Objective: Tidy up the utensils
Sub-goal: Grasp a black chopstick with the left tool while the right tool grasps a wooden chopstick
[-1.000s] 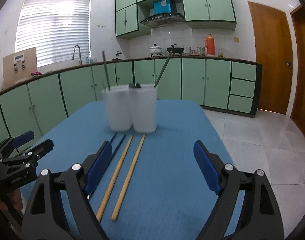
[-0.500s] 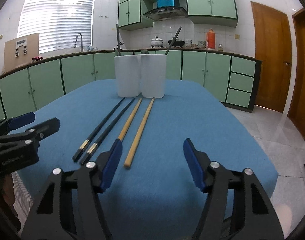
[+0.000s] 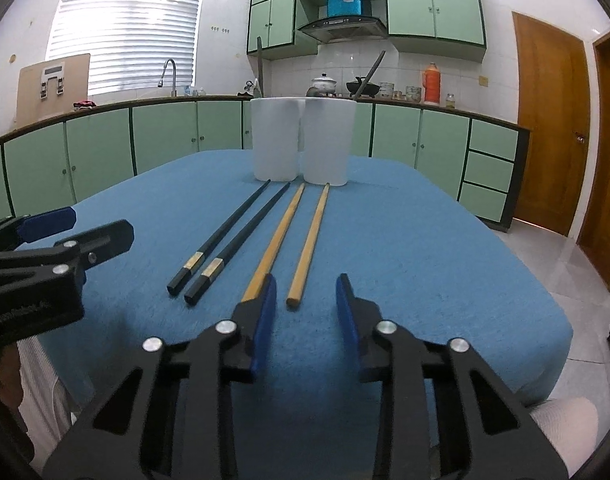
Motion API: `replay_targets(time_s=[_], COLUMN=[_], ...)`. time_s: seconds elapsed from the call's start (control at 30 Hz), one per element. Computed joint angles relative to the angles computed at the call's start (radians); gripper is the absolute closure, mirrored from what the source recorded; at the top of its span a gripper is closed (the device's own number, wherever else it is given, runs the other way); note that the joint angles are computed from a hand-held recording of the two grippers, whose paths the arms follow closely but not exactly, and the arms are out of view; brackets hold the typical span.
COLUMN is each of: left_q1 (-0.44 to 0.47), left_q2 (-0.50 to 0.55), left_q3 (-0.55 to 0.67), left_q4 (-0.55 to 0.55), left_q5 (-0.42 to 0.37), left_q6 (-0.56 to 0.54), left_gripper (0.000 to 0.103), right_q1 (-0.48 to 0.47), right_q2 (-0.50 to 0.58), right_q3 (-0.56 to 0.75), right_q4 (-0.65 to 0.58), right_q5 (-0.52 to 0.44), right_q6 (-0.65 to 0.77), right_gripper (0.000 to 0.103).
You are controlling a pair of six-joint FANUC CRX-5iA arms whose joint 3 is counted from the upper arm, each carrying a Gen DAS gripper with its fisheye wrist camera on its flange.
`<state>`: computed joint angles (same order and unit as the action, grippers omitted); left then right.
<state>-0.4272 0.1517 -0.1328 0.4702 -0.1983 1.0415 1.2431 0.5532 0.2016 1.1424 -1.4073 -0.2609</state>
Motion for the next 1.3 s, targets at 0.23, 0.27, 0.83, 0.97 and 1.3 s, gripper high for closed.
replay_targets(time_s=[0.23,0.27,0.83,0.97,1.3], left_q1=[-0.002,-0.003,-0.052,-0.048,-0.066], left_q2=[0.000,0.000,0.021,0.035,0.044], left_q3=[0.000,-0.003,-0.040,-0.016,-0.024], left_q4=[0.028,0.038,0.225,0.144,0.152], left_q5=[-0.002,-0.002,0.020,-0.001,0.017], left_q6=[-0.020,-0.029,-0.203,-0.135,-0.153], left_gripper=[0.020,0.020,0.029,0.038,0.040], right_q1=[-0.002,-0.002,0.006,0.008,0.006], right_q2=[0.007,0.009,-0.028,-0.033,-0.043], right_q3=[-0.003,-0.001,-0.056,-0.062,-0.075], right_q4=[0.007,0.008,0.030,0.030,0.039], right_q5=[-0.005,-0.006,-0.030,-0.025,-0.015], right_q6=[0.001,0.005,-0.037,-0.043,-0.062], right_gripper=[0.086,0.088,0.097,0.097,0.097])
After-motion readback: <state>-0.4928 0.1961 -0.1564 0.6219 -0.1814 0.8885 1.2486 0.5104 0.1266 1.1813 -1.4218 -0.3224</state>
